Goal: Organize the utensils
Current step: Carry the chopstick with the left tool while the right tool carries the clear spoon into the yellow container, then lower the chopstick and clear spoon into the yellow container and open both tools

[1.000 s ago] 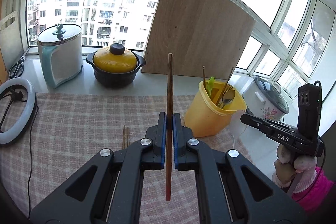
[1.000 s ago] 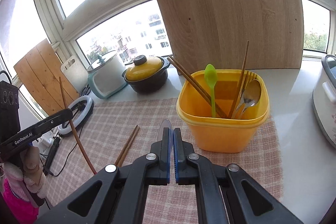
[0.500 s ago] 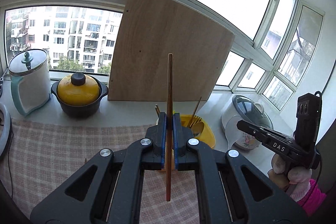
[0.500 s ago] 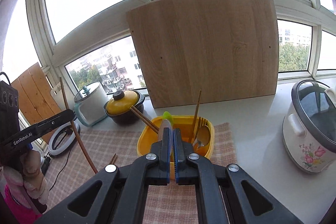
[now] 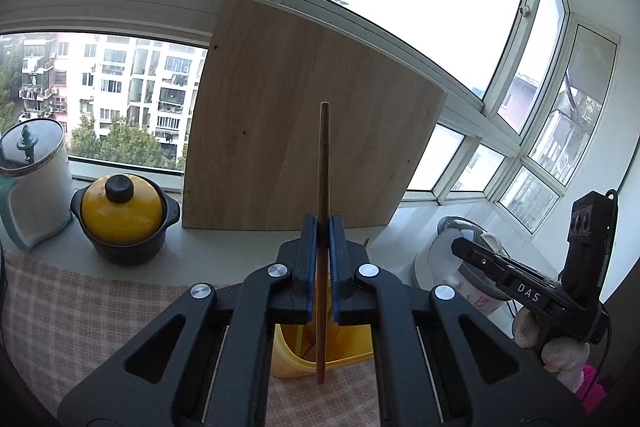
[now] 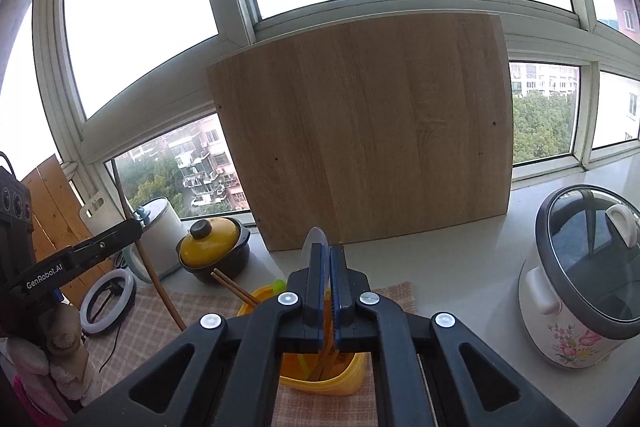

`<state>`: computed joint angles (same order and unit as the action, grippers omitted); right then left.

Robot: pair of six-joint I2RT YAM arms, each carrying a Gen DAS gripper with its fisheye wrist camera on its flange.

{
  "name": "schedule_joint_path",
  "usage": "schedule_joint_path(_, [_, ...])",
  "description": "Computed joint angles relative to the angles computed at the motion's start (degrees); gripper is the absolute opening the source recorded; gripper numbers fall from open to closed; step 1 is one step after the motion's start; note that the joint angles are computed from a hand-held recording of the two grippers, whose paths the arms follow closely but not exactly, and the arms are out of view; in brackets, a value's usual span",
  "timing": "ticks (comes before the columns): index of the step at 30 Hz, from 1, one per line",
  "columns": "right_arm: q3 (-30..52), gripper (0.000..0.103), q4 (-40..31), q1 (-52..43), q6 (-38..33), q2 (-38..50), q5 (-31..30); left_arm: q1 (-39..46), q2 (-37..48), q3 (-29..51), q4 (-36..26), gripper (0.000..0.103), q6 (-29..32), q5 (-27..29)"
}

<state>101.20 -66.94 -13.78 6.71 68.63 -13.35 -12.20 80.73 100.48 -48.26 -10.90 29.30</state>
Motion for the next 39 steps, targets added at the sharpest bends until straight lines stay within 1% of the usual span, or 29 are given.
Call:
schedule_joint_path(3, [0.2,0.0,1.0,-0.8,0.0,1.3,-0.2,-1.5,1.7,1.9,0.8,0.003,-1.0,-2.2])
schedule_joint_path(6, [0.0,0.0,2.1,-1.7,0.4,2.3,-0.2,-3.3,2.7,2.3,2.5,0.003,-1.4,-5.7])
schedule_joint_path(10, [-1.7,0.0,4.1,-1.9,0.8,3.1,0.9,-4.7,3.8,1.7,4.1,0.003,-2.1,-7.9])
schedule_joint_path(13, [-3.3,0.0,5.3,-1.2,0.5,3.4,2.4,-6.2,4.3,0.7,4.8,0.003,-1.8,-9.6])
schedule_joint_path(18, [-5.8,0.0,6.7,-0.1,0.3,3.4,3.3,-8.3,4.2,-1.6,6.1,0.003,-1.2,-11.8])
schedule_joint_path(24, [-8.3,0.0,8.2,2.9,-0.6,2.8,6.3,-9.3,3.4,-3.9,6.5,0.003,-0.7,-12.2])
schedule_joint_path(28, [-9.1,0.0,8.4,4.5,-0.8,2.6,7.3,-9.1,2.2,-5.5,6.5,0.003,-0.7,-11.7])
schedule_joint_path(39, [-12.7,0.0,7.5,5.7,-1.8,0.4,6.3,-7.1,-1.5,-10.5,4.9,0.003,0.2,-9.0])
